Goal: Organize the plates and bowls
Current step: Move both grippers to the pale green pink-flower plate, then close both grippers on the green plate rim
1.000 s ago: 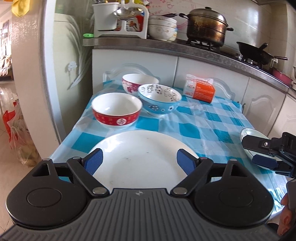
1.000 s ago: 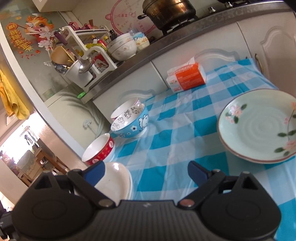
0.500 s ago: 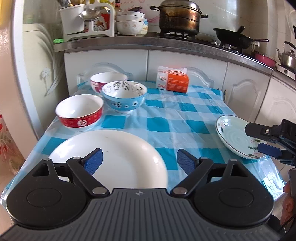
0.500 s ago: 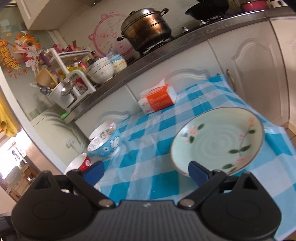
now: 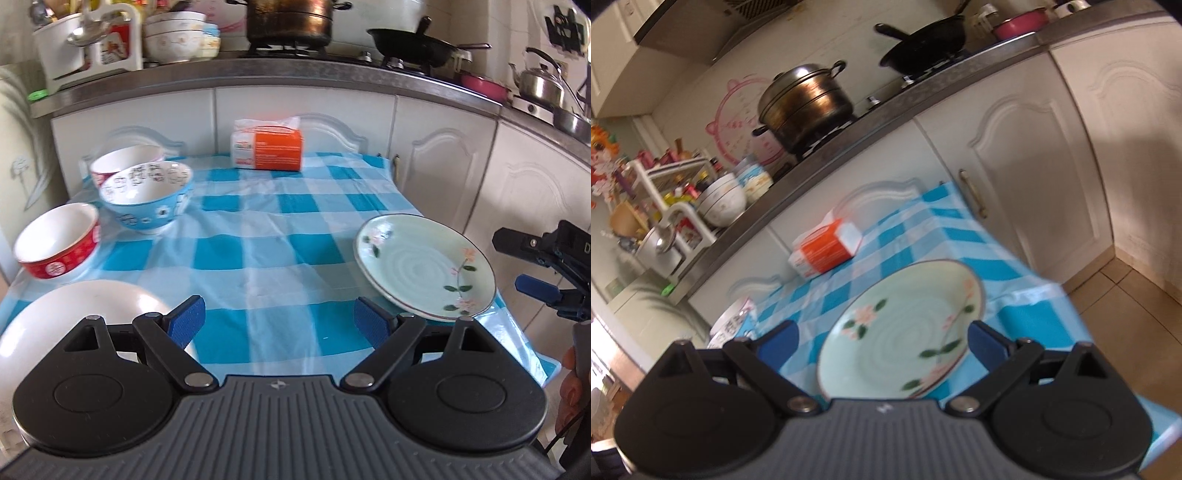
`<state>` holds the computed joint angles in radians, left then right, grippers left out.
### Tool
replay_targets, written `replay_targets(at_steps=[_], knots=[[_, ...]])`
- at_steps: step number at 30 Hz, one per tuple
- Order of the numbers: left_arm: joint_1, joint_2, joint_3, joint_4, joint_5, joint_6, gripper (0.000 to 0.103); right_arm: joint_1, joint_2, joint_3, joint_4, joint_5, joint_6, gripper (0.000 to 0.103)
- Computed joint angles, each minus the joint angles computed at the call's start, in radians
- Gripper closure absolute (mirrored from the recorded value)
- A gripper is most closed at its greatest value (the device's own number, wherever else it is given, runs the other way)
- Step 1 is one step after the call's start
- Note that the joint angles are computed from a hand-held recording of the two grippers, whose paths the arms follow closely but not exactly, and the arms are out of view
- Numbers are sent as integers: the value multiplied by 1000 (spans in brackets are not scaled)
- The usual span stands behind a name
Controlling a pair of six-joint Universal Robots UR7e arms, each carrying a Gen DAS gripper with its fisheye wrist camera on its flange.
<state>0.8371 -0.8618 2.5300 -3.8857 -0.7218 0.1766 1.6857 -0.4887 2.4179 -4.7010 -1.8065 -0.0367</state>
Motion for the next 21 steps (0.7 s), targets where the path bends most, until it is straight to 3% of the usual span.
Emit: replay_targets(at_steps=[11,21], knots=[[53,116,-155,41,-119,51,0,-110,-28,14,-15,87,6,13],[89,181,-275,105,-149,75,0,-171,-48,2,60,175,36,32]])
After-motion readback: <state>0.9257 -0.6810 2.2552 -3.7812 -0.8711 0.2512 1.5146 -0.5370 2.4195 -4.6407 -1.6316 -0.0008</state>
